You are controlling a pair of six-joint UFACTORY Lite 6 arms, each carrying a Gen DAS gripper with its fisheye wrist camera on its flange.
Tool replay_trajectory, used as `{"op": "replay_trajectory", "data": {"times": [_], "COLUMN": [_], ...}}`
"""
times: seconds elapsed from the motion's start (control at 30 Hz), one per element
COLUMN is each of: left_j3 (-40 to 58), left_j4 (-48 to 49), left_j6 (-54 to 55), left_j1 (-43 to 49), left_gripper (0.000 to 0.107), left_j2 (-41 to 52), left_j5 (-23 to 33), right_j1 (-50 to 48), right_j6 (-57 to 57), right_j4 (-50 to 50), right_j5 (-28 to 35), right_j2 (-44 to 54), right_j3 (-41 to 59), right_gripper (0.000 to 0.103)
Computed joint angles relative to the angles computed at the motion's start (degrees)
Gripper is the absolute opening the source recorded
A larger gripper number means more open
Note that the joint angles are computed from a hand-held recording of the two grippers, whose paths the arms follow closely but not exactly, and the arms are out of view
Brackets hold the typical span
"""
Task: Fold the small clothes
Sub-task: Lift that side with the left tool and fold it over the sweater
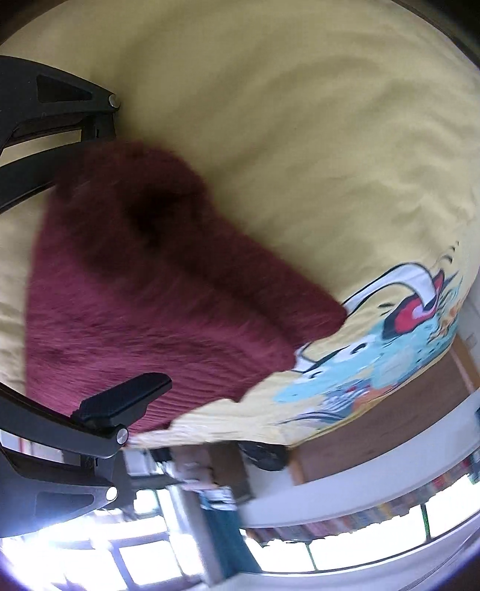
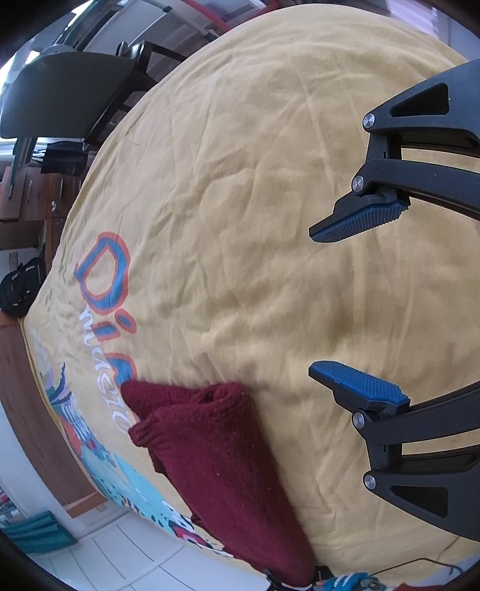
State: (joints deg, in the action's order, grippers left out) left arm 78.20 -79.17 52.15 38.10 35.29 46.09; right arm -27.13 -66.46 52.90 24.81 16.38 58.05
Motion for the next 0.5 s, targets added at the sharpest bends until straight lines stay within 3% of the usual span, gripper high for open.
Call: {"op": "replay_trajectory", "data": {"times": [0.03,0.17,0.2,0.5], "left_j3": [1.5,6.6,7.7,15.3], "left_j4": [0.2,3.9,5.3,21.7], "left_j6": [-1.0,-6.6,-8.3,-25.8], "left_j1": [0.0,-0.3,-0.4,-8.6], "left_gripper": [0.072,0.027,0.023,0.017], "left_j2": [1.0,4.0,4.3,-0.8], "left_j5": [0.0,1.1,1.1,-3.5], "right_j1": [-0.5,-2.5,-3.0,-8.8], "right_j6": [-0.5,-2.6,-3.1,-5.7], "right_j4": [0.2,1.7,2.1,2.9], "right_j5": [0.2,1.6,2.0,5.6], "right_j2": [0.1,0.6,0.9,3.6], "right_j3": [0.1,0.6,0.8,3.8], "right_gripper": [0.068,0.068,0.068,0.068]}}
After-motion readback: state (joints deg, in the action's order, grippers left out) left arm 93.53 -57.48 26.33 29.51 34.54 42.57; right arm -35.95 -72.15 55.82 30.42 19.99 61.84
